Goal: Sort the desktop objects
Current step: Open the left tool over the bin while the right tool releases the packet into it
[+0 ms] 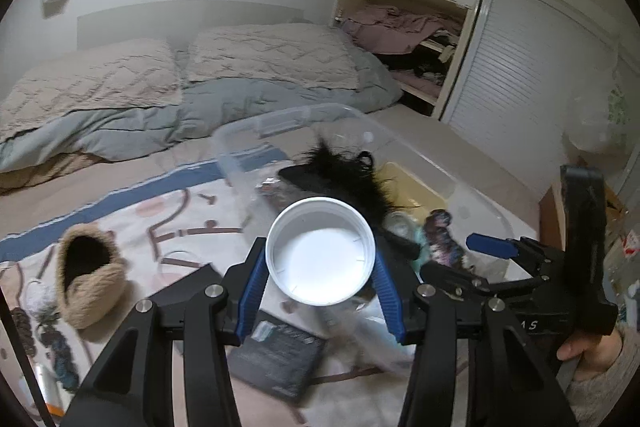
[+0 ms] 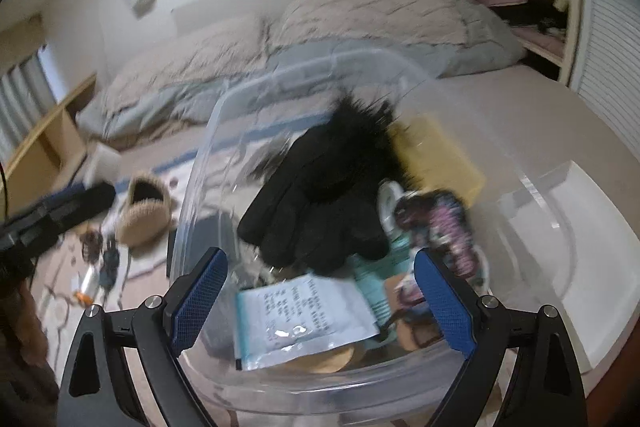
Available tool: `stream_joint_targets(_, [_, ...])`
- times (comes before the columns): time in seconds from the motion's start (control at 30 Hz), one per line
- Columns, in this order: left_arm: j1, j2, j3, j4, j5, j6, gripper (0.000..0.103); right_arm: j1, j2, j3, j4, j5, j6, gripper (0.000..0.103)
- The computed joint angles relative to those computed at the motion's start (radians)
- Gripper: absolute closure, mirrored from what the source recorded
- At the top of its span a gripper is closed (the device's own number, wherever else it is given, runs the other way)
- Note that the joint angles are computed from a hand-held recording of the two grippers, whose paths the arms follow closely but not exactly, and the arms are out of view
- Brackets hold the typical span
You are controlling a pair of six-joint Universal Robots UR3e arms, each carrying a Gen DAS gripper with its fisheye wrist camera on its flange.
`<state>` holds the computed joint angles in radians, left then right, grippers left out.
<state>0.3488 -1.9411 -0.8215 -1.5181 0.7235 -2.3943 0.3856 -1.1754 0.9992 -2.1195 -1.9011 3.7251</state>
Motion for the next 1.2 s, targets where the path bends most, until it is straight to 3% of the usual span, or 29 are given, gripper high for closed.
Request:
stream_joint_targets(0.37, [-0.177,-0.036,0.010,0.044,0.130,-0.072,0.053,0.017,-0.105,0.085,-0.033,-0.230,0.069,0.009])
stream_joint_targets(0.67, [-0.260,-0.036,-0.023,0.089,0.185,-0.108,0.053,0.002,-0.205,0.214,-0.142,-0.242,0.103,0.009])
stream_joint_targets(0.7, [-0.267,-0.028,-0.049,0.128,0.199,-0.119,0.050,0.005,-0.205,0.214,-0.140,-0.246,0.101,0.009])
stream_joint_targets(0.77, [-0.277,-0.021,-0.084,0.200,0.229,-0.156,0.006,0.008,-0.206,0.211,-0.132,-0.249,0.093,0.009])
stream_joint_targets(0.8, [-0.275,-0.015,-0.109,0.241,0.235,-0.177,0.001,0.008,-0.206,0.211,-0.131,-0.250,0.091,0.009])
stream_joint_targets(1.2, [-0.236,-0.032,-0.084,0.197,0.203,-0.186,0.001,-0.007,-0.226,0.262,-0.210,-0.185,0.040,0.009])
